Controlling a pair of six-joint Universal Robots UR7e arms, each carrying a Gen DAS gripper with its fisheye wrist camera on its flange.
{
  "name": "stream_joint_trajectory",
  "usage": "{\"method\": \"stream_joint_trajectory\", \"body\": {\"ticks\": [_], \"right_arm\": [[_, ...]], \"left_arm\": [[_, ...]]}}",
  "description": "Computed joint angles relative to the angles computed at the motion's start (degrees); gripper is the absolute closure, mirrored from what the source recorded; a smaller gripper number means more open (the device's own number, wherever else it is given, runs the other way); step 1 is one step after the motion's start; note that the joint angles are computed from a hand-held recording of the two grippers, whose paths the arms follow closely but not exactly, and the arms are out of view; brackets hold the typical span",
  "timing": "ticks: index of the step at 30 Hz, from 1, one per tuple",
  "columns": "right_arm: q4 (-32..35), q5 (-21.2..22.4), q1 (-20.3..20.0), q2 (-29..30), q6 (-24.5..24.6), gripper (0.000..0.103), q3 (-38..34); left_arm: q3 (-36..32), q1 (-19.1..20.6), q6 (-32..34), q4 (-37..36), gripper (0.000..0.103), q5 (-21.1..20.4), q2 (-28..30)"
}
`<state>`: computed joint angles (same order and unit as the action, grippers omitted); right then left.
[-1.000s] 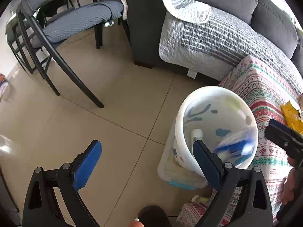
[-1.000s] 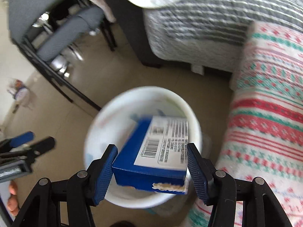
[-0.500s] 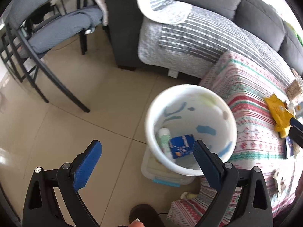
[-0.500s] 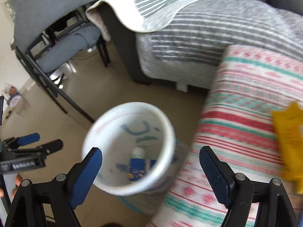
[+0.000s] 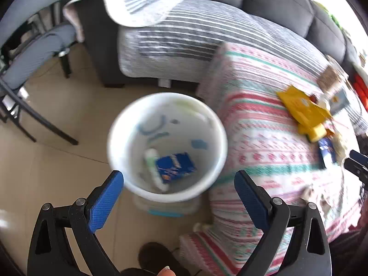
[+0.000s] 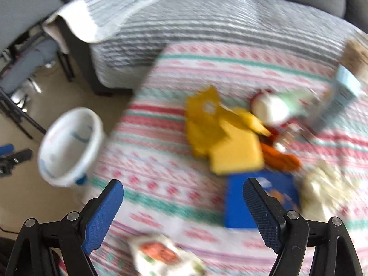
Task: Collect trash
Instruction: 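Grasp the snack wrapper with the left gripper while the right gripper returns to the table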
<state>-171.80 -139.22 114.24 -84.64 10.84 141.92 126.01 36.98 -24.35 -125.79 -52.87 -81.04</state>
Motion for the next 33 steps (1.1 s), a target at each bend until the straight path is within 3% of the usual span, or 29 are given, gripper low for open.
{"method": "stream_joint_trajectory", "body": {"ticks": [4,12,18,23,27,29,30,33], "right_arm": [[6.5,-0.4,-1.4,-6.1,4.1,0.015,2.3],[13.3,-3.3,-2.0,-15.0,7.2,0.015,6.9],[19.4,-5.4,-2.1,-22.7,9.8,0.015,9.4],[24.1,-5.5,-4.0,-29.8,10.9,0.015,11.2],[26.9,-5.3,-5.2,-34.2,10.8,0.015,11.9],[27.6,-5.5,-5.5,-35.6,10.7,0.015,12.0],[27.9,-5.5,-5.7,-36.2,10.7,0.015,12.0],[28.2,-5.1,-6.3,-37.2,10.5,0.015,11.9]], "left_arm": [[0.9,-2.7,1.9,0.0,0.005,-4.4,2.0],[2.4,-9.1,4.5,-2.0,0.005,-12.4,7.3],[1.7,-10.4,4.6,-4.9,0.006,-19.2,11.7],[0.9,-9.6,5.0,-7.0,0.029,-24.5,15.0],[0.5,-9.2,4.5,-7.7,0.061,-25.5,17.1],[0.7,-9.4,4.3,-8.4,0.067,-25.2,17.6],[0.7,-9.5,4.5,-8.6,0.076,-25.1,17.6],[1.0,-10.1,4.8,-9.0,0.08,-24.7,17.2]]}}
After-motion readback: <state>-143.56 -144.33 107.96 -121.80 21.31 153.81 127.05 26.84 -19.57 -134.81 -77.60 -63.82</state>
